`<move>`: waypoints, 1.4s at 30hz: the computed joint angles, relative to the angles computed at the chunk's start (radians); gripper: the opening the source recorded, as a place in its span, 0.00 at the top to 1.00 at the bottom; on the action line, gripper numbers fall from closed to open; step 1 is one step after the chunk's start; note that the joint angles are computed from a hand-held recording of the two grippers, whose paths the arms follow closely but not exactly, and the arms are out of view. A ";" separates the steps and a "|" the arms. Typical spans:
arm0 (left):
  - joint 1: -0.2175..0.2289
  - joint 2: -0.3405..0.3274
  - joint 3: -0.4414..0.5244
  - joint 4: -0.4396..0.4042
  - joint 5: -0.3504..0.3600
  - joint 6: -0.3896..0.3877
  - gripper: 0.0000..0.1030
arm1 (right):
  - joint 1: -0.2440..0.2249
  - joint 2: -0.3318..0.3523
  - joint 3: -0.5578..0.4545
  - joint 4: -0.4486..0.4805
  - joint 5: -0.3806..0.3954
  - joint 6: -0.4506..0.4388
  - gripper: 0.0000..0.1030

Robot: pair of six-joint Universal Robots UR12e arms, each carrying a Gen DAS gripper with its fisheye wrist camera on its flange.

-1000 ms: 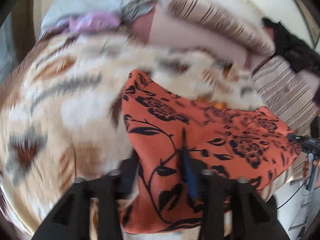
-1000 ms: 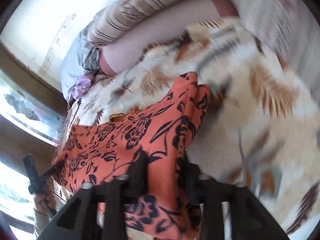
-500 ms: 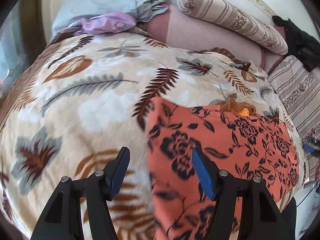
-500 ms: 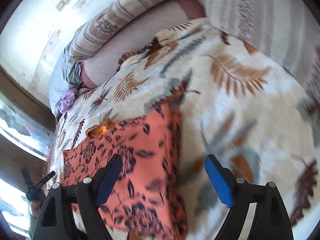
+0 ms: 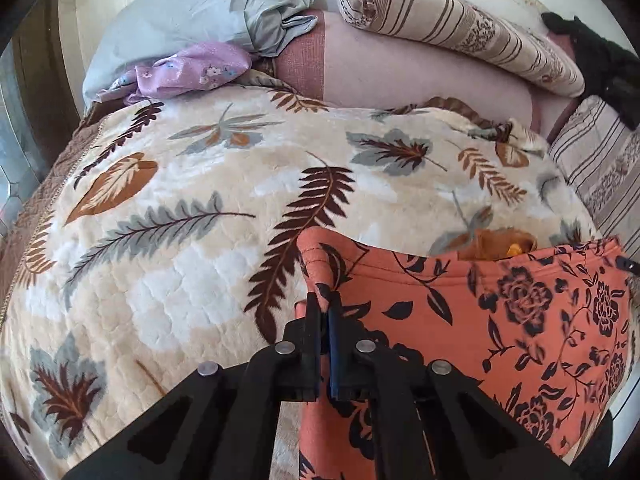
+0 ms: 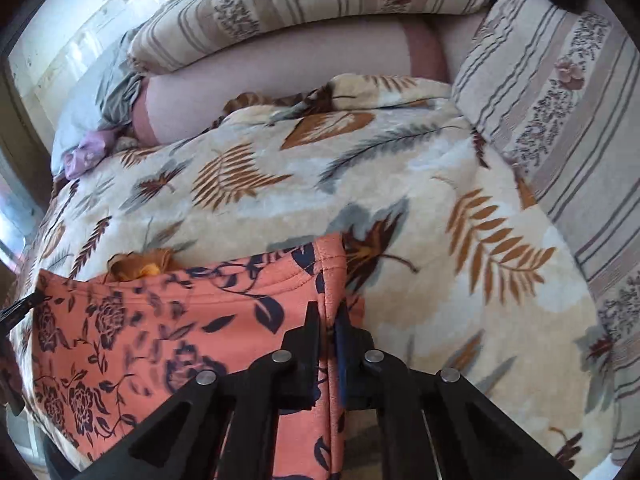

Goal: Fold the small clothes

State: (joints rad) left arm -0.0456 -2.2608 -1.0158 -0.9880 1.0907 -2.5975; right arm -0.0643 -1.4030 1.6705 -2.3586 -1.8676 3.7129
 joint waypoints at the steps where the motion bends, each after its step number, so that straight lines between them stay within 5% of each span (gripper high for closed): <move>1: -0.009 -0.019 0.018 -0.015 0.032 0.002 0.94 | -0.009 0.006 0.002 0.005 0.005 0.014 0.93; 3: -0.036 -0.067 0.069 -0.082 0.159 0.011 0.86 | -0.033 0.030 0.018 0.000 0.038 0.041 0.89; 5: -0.033 -0.055 0.053 -0.024 0.158 -0.029 0.74 | -0.066 0.035 0.046 0.008 0.142 0.129 0.82; 6: -0.024 -0.044 0.050 -0.029 0.131 -0.040 0.59 | -0.067 0.021 0.067 -0.036 0.141 0.163 0.77; 7: -0.013 -0.031 0.042 -0.034 0.088 -0.043 0.41 | -0.066 0.004 0.081 -0.061 0.138 0.192 0.64; 8: -0.001 -0.011 0.019 -0.011 0.061 -0.047 0.37 | -0.061 -0.016 0.091 -0.065 0.133 0.206 0.40; 10: 0.015 0.043 -0.053 0.076 0.058 -0.050 0.35 | -0.044 -0.051 0.105 -0.081 0.100 0.235 0.31; 13: 0.035 0.115 -0.142 0.114 0.047 -0.041 0.29 | -0.021 -0.110 0.147 -0.203 0.191 0.256 0.31; 17: 0.064 0.211 -0.280 0.096 -0.057 0.007 0.24 | -0.009 -0.131 0.239 -0.478 0.509 0.292 0.18; 19: 0.068 0.236 -0.339 0.106 -0.063 0.019 0.23 | -0.003 -0.123 0.279 -0.536 0.573 0.347 0.18; 21: 0.053 0.232 -0.358 0.054 0.032 0.033 0.23 | 0.017 -0.141 0.323 -0.472 0.475 0.469 0.18; 23: 0.039 0.224 -0.371 0.041 0.146 0.070 0.22 | 0.021 -0.171 0.398 -0.496 0.400 0.631 0.40; 25: 0.047 0.240 -0.390 0.083 0.139 0.048 0.22 | 0.035 -0.210 0.446 -0.560 0.344 0.716 0.39; 28: 0.051 0.266 -0.409 0.193 0.120 0.021 0.22 | 0.083 -0.252 0.439 -0.488 0.212 0.700 0.20; 36: 0.023 0.289 -0.402 0.147 -0.047 0.001 0.22 | 0.073 -0.200 0.495 -0.769 0.370 0.890 0.20; 42: -0.027 0.275 -0.391 0.100 -0.083 -0.015 0.22 | 0.081 -0.140 0.484 -0.817 0.291 1.040 0.20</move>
